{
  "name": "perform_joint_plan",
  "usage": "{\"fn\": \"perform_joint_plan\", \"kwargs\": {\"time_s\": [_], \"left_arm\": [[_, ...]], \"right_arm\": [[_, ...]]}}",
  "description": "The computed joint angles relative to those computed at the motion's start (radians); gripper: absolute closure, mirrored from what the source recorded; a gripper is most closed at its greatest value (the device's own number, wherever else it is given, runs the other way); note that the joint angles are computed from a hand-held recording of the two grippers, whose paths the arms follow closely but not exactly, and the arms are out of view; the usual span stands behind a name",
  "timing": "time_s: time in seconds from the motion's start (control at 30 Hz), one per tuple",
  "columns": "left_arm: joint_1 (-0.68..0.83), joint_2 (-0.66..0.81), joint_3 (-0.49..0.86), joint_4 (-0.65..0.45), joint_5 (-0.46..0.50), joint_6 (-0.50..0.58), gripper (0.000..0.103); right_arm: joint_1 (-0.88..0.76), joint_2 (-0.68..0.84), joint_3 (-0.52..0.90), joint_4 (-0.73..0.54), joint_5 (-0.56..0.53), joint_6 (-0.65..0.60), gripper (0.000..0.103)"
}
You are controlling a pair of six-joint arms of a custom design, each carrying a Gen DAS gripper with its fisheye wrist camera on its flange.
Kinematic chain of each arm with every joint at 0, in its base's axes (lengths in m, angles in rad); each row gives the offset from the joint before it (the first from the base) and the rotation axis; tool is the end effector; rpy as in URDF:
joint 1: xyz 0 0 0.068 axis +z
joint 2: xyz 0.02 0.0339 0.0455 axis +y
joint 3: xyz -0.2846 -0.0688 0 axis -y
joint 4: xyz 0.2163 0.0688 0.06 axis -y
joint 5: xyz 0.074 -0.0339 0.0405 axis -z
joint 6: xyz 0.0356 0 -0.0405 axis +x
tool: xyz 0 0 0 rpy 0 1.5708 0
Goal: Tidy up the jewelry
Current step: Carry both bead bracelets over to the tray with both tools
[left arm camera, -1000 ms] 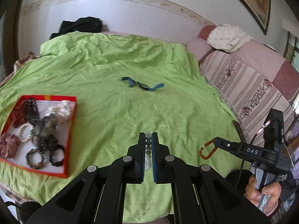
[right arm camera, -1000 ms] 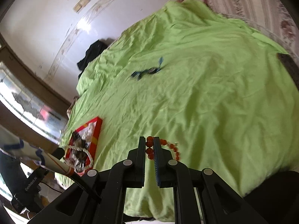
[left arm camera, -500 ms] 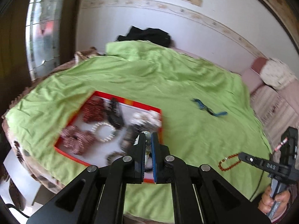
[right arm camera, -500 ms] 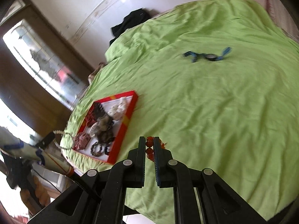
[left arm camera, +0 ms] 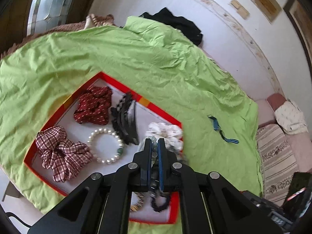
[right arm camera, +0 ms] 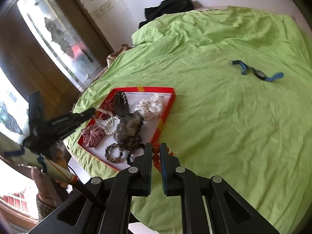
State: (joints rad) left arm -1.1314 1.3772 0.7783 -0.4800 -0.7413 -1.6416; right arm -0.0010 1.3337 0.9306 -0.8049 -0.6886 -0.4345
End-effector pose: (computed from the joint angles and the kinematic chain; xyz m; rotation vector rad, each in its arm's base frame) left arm 0.1175 -0.1935 0.2320 -0.7978 2.1699 -0.4040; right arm 0.2117 0.0224 0.2656 -0.7086 2.4420 0.7878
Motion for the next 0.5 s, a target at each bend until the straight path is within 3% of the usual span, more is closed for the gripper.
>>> {"fn": "perform_joint_plan", "kwargs": {"time_s": [0.17,0.37,0.5], "left_arm": [[0.178,-0.061,-0.116,0.182,0.092,0.157,0.097],[0.465,-0.033,-0.184,0.527,0.364,0.477,0.098],[0.599,0.038,-0.289,0.804,0.539,0.527,0.097]], "right_arm": [[0.224,0.042,0.033,0.132,0.099,0.172,0.094],[0.410,0.138,0.141,0.229,0.192,0.317,0.094],[0.486,0.210,0.202,0.266,0.265,0.356,0.094]]}}
